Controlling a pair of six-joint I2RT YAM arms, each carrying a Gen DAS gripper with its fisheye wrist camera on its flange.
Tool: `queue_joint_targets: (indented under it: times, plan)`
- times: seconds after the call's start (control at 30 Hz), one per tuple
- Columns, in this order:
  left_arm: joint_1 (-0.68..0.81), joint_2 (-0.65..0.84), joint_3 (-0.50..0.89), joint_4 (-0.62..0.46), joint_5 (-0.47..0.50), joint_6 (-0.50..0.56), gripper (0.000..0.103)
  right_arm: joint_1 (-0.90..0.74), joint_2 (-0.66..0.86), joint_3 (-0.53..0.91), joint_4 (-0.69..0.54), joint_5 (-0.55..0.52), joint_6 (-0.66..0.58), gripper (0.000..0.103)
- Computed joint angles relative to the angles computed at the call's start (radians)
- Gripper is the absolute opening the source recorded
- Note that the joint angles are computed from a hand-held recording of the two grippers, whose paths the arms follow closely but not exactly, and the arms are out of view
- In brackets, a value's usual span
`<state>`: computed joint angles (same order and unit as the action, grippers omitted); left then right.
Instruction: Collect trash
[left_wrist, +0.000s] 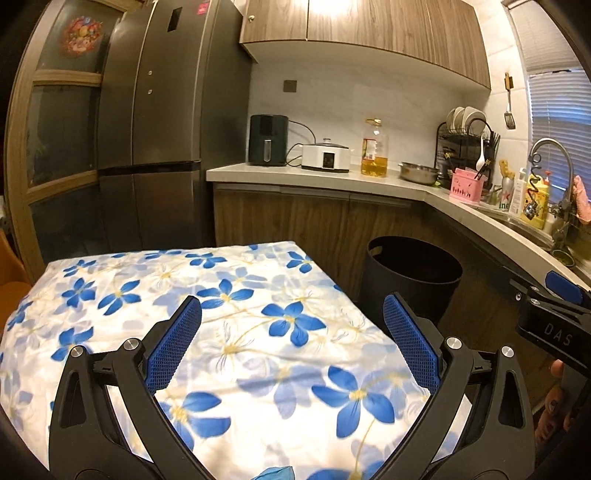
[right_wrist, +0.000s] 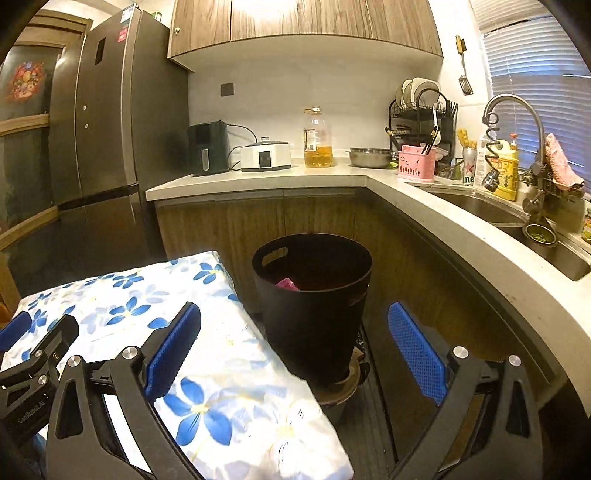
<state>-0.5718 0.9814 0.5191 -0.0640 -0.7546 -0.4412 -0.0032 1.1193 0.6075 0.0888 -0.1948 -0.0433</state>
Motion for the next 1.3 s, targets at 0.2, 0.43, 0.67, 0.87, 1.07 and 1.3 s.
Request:
queue_joint_targets:
  times: [0.2, 0.43, 0.67, 0.87, 1.07, 1.3]
  plan:
    - [-0.107, -0.134, -0.029, -0.135, -0.087, -0.064, 0.097, 0.02, -0.181, -0.074, -0.093, 0.017, -0.016, 0.097]
    - [-0.234, -0.21, -0.034, -0.263, -0.197, -0.153, 0.097, 0.024, -0.355, -0.13, -0.186, 0.024, -0.023, 0.097]
    - [-0.288, -0.239, -0.032, -0.34, -0.239, -0.203, 0.097, 0.011, -0.45, -0.149, -0.238, 0.005, -0.02, 0.097]
    - [-0.309, -0.26, -0.031, -0.392, -0.264, -0.244, 0.097, 0.033, -0.476, -0.146, -0.26, 0.011, -0.015, 0.097]
    - [-0.326, -0.269, -0.026, -0.426, -0.284, -0.272, 0.097, 0.057, -0.485, -0.146, -0.271, 0.022, -0.017, 0.097]
    - [-0.34, -0.271, -0.022, -0.442, -0.295, -0.285, 0.097, 0.048, -0.487, -0.142, -0.274, 0.008, -0.019, 0.097]
